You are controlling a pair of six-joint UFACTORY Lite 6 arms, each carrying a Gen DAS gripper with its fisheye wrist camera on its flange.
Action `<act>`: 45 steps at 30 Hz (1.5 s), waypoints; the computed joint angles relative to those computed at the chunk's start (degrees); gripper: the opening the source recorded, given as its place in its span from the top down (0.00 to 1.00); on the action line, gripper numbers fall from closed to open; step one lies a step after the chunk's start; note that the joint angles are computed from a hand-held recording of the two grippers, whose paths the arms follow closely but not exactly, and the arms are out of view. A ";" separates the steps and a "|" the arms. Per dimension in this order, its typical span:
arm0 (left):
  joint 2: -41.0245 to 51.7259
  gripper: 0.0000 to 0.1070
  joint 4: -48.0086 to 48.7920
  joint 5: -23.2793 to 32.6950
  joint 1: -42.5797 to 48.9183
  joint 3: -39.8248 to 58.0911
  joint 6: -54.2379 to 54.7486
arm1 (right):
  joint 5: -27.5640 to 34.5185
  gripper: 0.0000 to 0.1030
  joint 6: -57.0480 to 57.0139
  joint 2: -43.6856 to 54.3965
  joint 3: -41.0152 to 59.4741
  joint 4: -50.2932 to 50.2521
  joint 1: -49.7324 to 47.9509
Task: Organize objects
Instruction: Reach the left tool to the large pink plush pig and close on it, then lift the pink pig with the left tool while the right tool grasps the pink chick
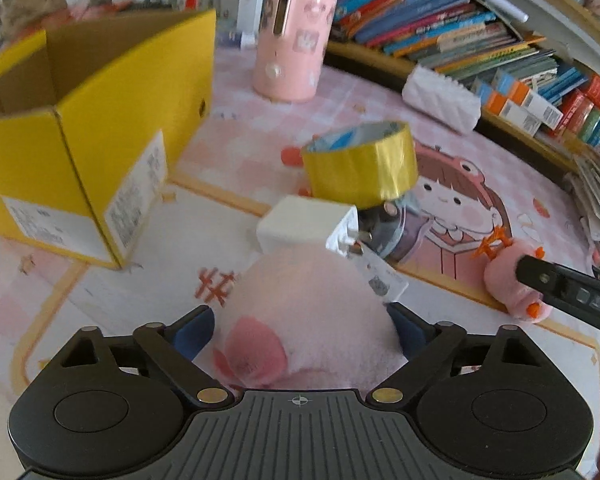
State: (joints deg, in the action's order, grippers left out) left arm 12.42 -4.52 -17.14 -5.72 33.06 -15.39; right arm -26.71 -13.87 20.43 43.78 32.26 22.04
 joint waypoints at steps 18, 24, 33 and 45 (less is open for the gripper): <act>-9.83 0.31 14.23 1.81 1.90 -4.99 -7.30 | 6.77 0.56 -7.51 10.14 11.75 2.03 -3.14; -19.22 0.31 26.56 1.13 6.74 -10.44 -16.90 | 4.45 0.56 -3.37 0.15 1.82 4.19 0.88; -30.16 0.31 71.12 -5.23 25.33 -15.34 -49.72 | 1.79 0.56 -10.61 -14.60 -8.37 25.37 15.81; -26.97 0.31 107.83 -26.66 66.18 -10.94 -56.96 | -7.21 0.56 -23.69 -8.52 1.80 53.71 41.18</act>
State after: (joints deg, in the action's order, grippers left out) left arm -14.55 103.30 -43.80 60.46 22.13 -72.35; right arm -33.92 -37.56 11.91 45.58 85.98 63.22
